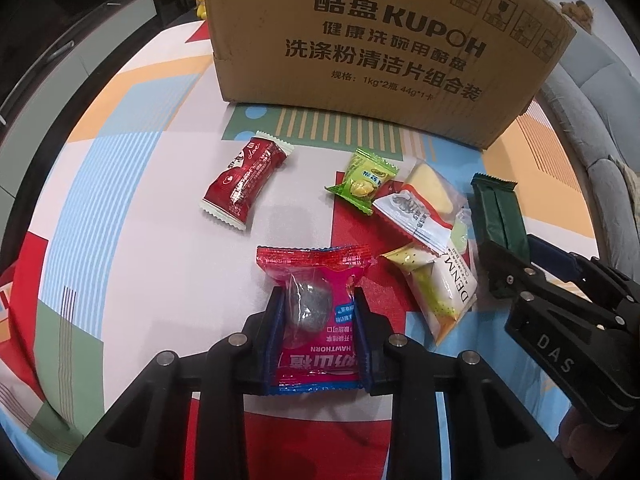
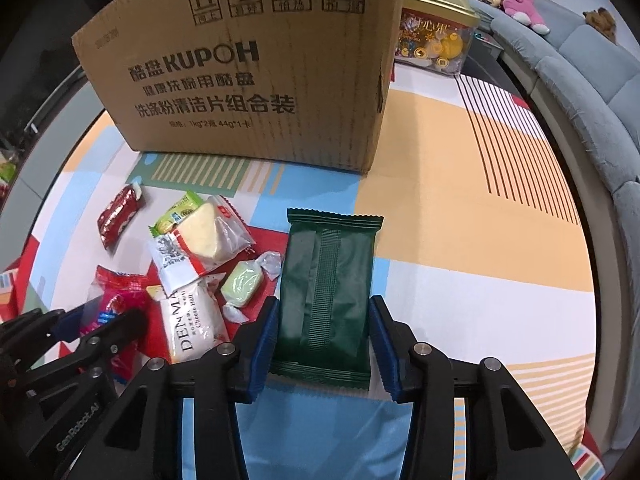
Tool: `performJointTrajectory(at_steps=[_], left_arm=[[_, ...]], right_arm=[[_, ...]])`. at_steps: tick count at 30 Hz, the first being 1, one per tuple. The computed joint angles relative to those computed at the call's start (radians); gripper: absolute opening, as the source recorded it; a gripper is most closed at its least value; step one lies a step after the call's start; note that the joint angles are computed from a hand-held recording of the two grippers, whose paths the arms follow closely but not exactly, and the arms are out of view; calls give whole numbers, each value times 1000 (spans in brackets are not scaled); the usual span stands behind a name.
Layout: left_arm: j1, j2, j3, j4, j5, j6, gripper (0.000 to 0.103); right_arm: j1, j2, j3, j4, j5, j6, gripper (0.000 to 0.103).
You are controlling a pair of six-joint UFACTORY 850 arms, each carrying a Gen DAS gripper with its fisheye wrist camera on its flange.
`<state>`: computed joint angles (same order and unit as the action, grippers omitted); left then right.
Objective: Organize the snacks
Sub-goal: 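Lift the dark green packet and pink packet with both grippers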
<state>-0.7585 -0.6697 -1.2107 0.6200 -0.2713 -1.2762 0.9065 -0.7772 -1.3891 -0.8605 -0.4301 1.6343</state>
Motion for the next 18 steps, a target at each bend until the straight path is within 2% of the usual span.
performJointTrajectory(at_steps=[18], left_arm=[[-19, 75, 53, 200, -10, -199, 30]], right_arm=[[20, 64, 40, -97, -26, 114, 45]])
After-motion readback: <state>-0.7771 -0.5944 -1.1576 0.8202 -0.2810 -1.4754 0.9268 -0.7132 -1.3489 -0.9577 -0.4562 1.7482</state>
